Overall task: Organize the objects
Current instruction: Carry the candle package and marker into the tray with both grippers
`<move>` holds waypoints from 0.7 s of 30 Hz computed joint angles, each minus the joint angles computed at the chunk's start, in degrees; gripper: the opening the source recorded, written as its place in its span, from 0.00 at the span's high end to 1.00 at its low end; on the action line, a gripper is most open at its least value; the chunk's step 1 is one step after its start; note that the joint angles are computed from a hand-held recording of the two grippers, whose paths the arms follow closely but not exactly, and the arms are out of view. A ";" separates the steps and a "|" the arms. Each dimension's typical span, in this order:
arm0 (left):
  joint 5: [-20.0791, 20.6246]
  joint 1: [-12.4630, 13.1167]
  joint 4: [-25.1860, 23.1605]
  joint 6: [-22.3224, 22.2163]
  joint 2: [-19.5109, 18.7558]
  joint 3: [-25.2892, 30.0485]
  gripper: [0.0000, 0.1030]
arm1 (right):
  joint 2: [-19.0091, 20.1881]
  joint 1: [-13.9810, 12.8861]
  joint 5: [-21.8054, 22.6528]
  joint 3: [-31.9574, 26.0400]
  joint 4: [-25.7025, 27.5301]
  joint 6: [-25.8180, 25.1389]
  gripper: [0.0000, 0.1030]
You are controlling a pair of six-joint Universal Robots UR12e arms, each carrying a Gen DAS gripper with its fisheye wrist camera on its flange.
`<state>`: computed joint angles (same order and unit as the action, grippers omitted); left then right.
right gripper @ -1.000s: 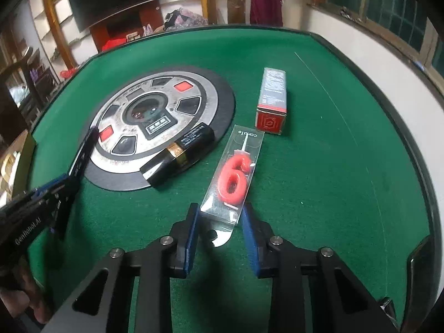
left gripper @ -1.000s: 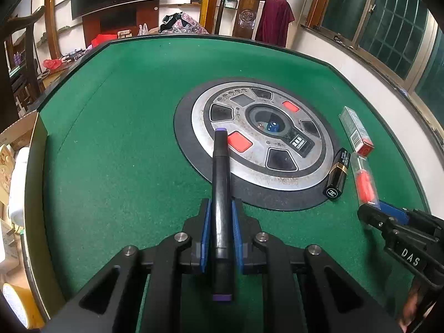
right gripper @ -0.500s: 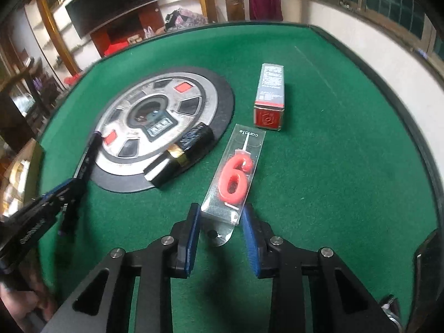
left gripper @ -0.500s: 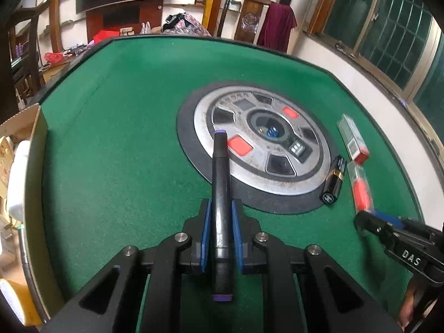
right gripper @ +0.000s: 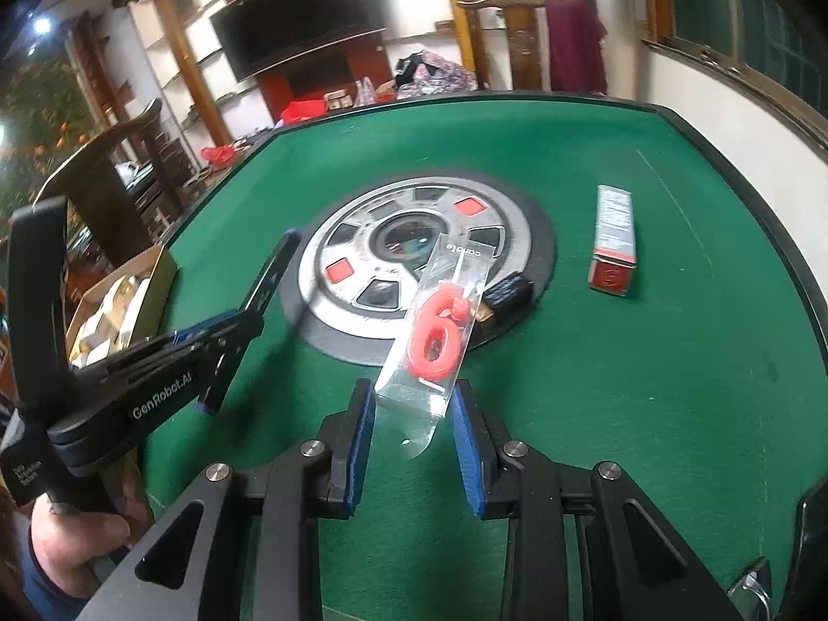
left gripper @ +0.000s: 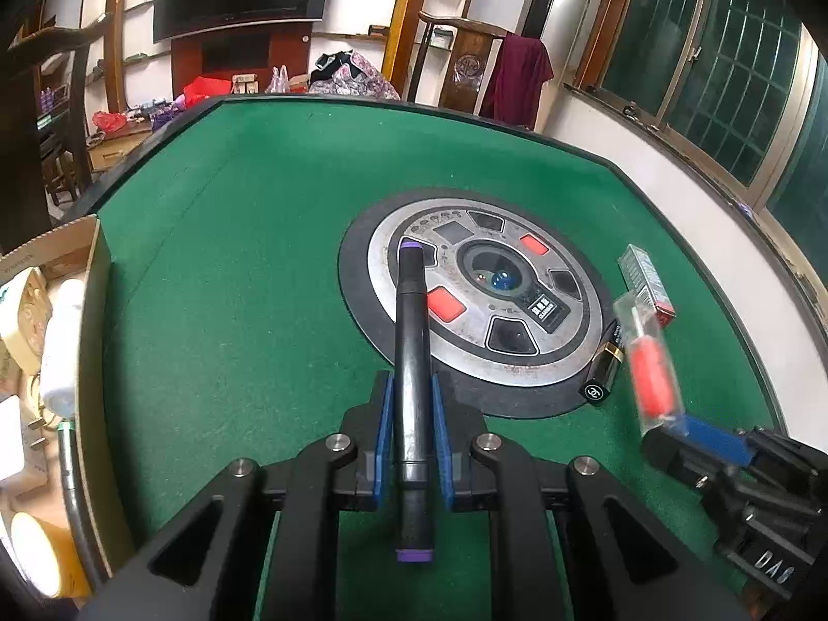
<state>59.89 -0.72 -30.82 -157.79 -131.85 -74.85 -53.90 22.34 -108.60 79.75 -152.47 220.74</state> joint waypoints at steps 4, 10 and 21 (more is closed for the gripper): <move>-0.49 0.49 2.55 -0.51 1.39 -2.15 0.86 | -0.12 0.37 0.18 0.29 -1.64 -1.37 0.69; -3.39 2.74 5.69 -1.85 4.40 -6.30 0.86 | 0.68 1.07 0.88 -0.55 -3.59 -4.31 0.69; -9.18 8.91 9.21 -7.39 8.39 -10.51 0.86 | 4.13 3.42 4.93 -6.51 -4.95 -10.35 0.68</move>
<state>50.71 8.20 -21.61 -165.17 -123.46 -85.36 -49.76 25.76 -103.67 73.24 -157.42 210.38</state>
